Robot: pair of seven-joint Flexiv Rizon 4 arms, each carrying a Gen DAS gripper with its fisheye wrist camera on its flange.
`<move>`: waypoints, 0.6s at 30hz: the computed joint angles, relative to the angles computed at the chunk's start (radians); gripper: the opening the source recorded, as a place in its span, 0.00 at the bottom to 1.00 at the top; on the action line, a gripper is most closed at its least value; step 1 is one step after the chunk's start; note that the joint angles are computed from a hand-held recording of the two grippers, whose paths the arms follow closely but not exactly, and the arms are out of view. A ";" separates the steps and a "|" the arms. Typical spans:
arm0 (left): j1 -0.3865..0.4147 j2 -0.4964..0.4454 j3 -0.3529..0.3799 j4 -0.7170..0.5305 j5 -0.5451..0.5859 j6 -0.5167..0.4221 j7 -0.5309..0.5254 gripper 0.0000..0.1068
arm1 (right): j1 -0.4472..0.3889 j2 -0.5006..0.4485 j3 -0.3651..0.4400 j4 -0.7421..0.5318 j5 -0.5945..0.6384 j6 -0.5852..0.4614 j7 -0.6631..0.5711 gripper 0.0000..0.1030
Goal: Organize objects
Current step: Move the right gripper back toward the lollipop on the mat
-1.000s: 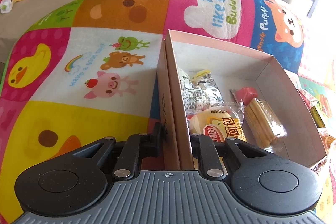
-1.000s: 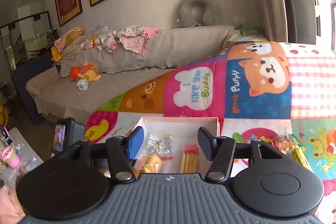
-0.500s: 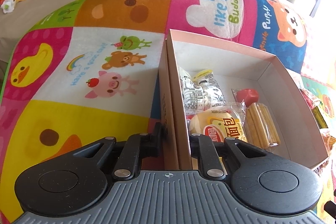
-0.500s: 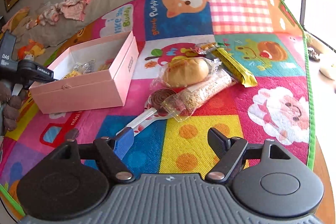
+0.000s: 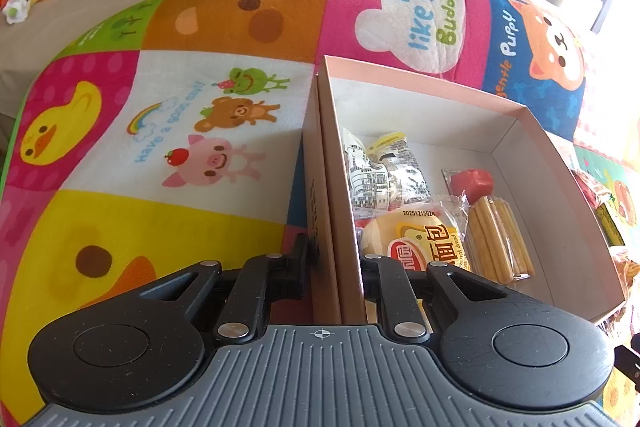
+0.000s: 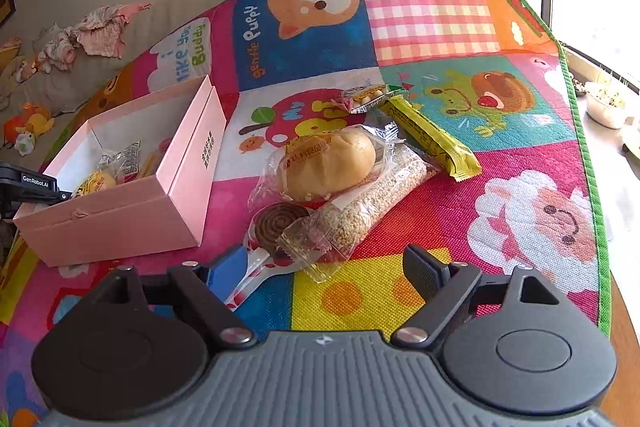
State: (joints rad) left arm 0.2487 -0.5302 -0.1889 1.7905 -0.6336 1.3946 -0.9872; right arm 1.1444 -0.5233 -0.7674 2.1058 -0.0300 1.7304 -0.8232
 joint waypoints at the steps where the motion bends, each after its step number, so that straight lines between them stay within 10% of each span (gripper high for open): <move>1: 0.001 0.000 -0.001 0.000 0.000 0.000 0.001 0.16 | -0.011 -0.001 0.017 -0.008 -0.004 0.002 -0.003 0.86; 18: -0.008 -0.003 0.013 -0.010 0.023 -0.010 -0.020 0.16 | -0.083 -0.062 0.080 -0.104 -0.173 -0.079 0.002 0.95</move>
